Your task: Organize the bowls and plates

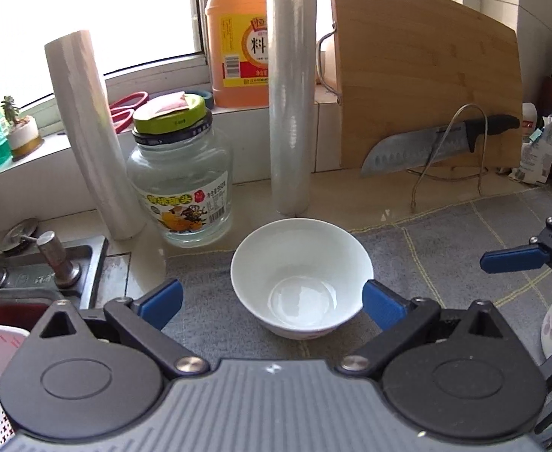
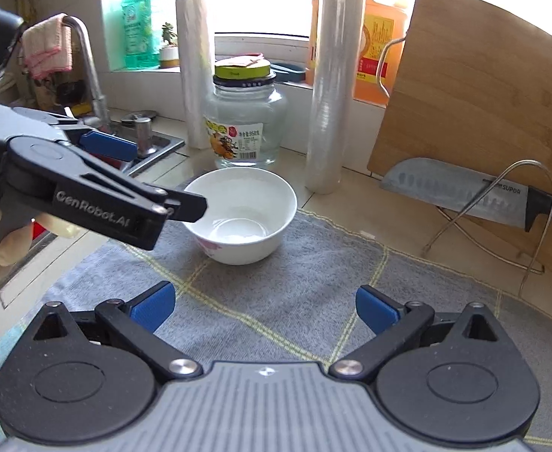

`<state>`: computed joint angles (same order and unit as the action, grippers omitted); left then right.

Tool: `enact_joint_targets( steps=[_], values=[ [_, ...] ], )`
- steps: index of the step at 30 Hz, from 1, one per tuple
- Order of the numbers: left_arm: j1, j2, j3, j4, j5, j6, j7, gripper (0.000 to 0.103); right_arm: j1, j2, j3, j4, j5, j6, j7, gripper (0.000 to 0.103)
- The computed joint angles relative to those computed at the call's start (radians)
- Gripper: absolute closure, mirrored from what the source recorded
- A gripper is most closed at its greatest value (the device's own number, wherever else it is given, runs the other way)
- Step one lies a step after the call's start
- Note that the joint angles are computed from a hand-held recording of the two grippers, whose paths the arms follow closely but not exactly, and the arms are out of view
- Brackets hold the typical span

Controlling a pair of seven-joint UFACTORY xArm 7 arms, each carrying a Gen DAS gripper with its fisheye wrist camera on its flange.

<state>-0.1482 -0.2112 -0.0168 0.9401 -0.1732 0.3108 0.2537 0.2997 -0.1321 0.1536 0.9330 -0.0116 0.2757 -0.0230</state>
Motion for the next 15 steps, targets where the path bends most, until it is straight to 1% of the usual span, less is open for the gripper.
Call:
enact_joint_targets(
  steps=[2, 4, 8, 10, 13, 15],
  values=[
    [-0.013, 0.048, 0.018, 0.041, -0.033, 0.017, 0.048, 0.002, -0.019, 0.029, 0.022, 0.017, -0.068, -0.002, 0.079, 0.0],
    [-0.014, 0.089, 0.026, 0.079, -0.078, 0.037, 0.098, 0.003, -0.018, 0.056, 0.028, 0.029, -0.107, -0.018, 0.115, 0.0],
    [0.001, 0.146, 0.02, 0.138, -0.177, 0.076, 0.181, 0.004, -0.002, 0.125, 0.026, 0.067, -0.174, -0.05, 0.162, 0.0],
    [0.015, 0.165, 0.01, 0.161, -0.194, 0.089, 0.191, 0.005, 0.008, 0.153, 0.019, 0.084, -0.192, -0.066, 0.169, 0.0],
    [0.03, 0.19, -0.001, 0.189, -0.238, 0.111, 0.232, 0.005, 0.022, 0.193, 0.005, 0.12, -0.216, -0.063, 0.188, 0.0],
    [0.038, 0.204, -0.009, 0.21, -0.267, 0.137, 0.266, 0.012, 0.031, 0.215, -0.006, 0.144, -0.233, -0.056, 0.205, 0.0]
  ],
)
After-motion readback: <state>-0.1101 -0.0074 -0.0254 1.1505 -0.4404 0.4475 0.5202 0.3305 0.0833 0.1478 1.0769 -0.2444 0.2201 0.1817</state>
